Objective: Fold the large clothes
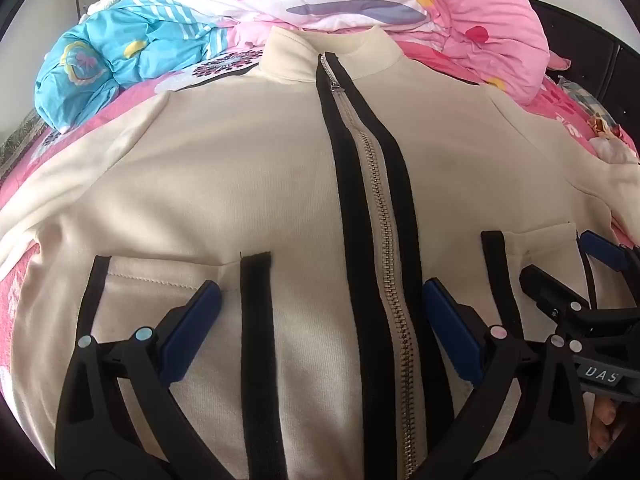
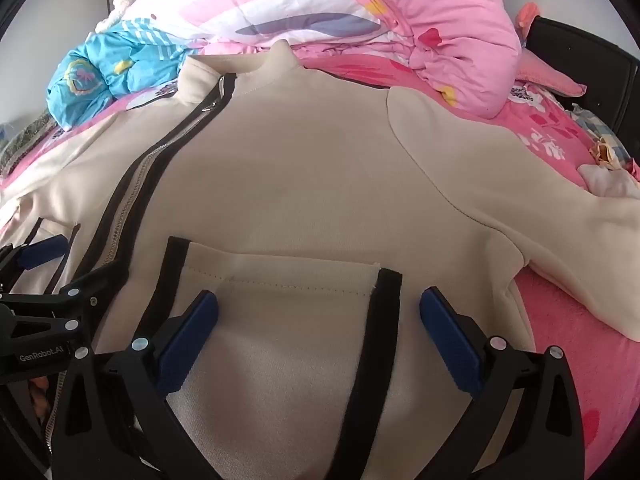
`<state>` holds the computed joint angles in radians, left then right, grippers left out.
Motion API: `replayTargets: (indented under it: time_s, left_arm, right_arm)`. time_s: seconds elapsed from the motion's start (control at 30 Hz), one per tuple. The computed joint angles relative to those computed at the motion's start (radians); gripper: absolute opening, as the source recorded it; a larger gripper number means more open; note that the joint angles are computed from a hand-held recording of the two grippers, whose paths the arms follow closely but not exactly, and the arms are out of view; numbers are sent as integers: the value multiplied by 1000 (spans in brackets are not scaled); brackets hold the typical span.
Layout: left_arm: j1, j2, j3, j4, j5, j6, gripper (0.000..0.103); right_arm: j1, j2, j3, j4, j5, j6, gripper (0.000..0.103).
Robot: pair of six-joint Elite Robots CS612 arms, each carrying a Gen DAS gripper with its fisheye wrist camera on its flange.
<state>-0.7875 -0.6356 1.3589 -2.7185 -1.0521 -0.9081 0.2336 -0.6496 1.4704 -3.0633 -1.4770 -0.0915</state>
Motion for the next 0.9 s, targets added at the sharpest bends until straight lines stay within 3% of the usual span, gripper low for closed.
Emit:
replayTargets:
  time_s: [0.13, 0.4, 0.9]
  left_arm:
    - [0, -2, -3, 25, 5, 3, 97]
    - [-4, 0, -9, 38, 14, 2, 97]
    - [-2, 0, -10, 43, 8, 2, 97]
  right_arm:
    - [-5, -11, 14, -5, 25, 11, 98]
    - [-8, 17, -11, -9, 21, -2, 98]
    - [-3, -1, 5, -10, 11, 1, 98]
